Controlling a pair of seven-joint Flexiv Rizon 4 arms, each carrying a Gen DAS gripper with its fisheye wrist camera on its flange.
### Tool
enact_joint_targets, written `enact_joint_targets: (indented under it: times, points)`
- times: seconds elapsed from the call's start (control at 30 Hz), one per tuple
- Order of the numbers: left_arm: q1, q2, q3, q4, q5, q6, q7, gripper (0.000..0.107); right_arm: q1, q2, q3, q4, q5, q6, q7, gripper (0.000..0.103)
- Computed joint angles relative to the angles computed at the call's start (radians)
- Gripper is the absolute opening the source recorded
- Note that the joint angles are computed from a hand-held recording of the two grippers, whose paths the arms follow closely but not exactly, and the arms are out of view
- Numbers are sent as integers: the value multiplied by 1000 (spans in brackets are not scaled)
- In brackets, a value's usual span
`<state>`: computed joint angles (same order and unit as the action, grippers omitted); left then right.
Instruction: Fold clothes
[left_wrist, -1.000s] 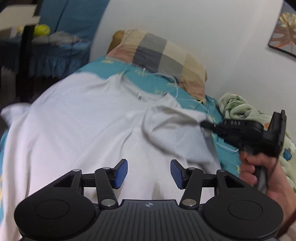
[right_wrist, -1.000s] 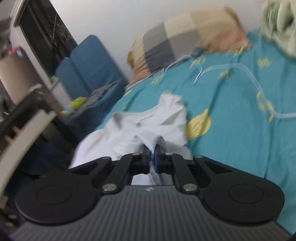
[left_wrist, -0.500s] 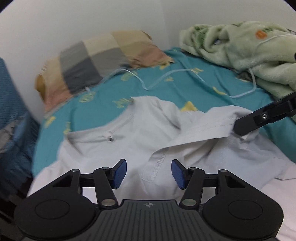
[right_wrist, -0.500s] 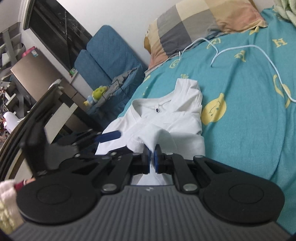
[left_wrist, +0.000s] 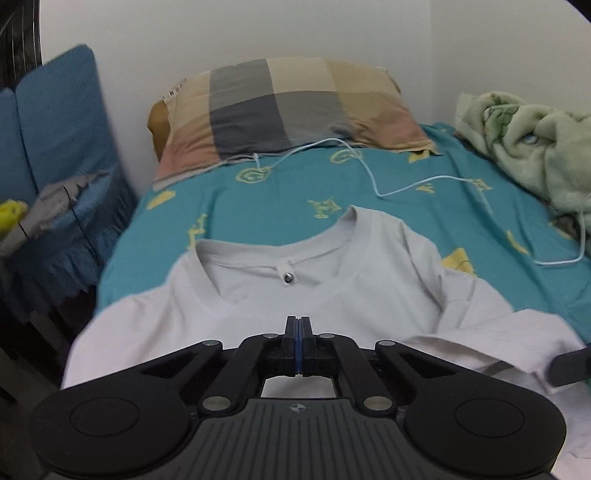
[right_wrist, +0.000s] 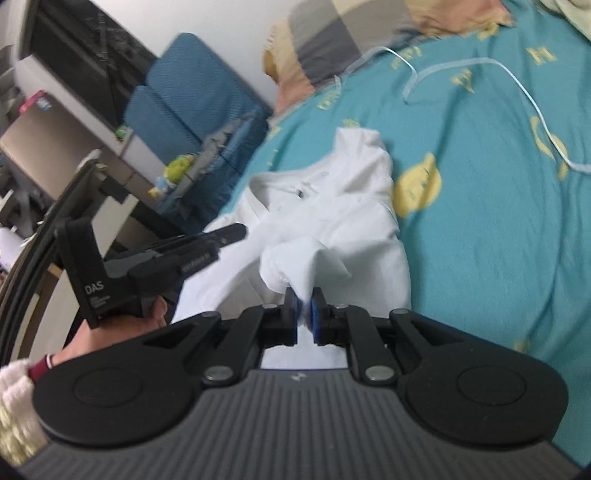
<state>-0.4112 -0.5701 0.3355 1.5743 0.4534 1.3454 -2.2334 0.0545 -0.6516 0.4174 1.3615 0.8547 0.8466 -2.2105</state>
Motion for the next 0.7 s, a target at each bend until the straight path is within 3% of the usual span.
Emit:
enact_joint_targets:
  times: [0.1, 0.13, 0.17, 0.23, 0.27, 0.47, 0.57, 0.63, 0.7]
  points:
    - [39, 43, -74, 71, -33, 50, 69, 4, 12, 39, -16, 44, -25, 23, 24, 17]
    - [64, 59, -117, 101, -57, 70, 117, 8, 13, 53, -19, 59, -30, 31, 31, 31]
    - [84, 73, -155, 130, -80, 96, 164, 17, 12, 68, -20, 74, -31, 38, 34, 52]
    - [90, 90, -189, 167, -102, 144, 227, 33, -3, 101, -13, 103, -12, 51, 23, 69]
    - [88, 94, -201, 179, -111, 161, 253, 41, -9, 121, -14, 120, -5, 54, 24, 68]
    - [61, 33, -240, 146, -154, 167, 420, 41, -32, 315, -75, 290, 1, 44, 130, 68]
    - [39, -22, -232, 84, -168, 108, 517, 41, -91, 419, -103, 383, 114, -29, 131, 69]
    - [27, -53, -223, 48, -178, 81, 576, 41, -115, 449, -124, 419, 180, -80, 75, 69]
    - [36, -74, -230, 32, -201, 83, 629, 42, -72, 444, -151, 431, 123, -67, 93, 69]
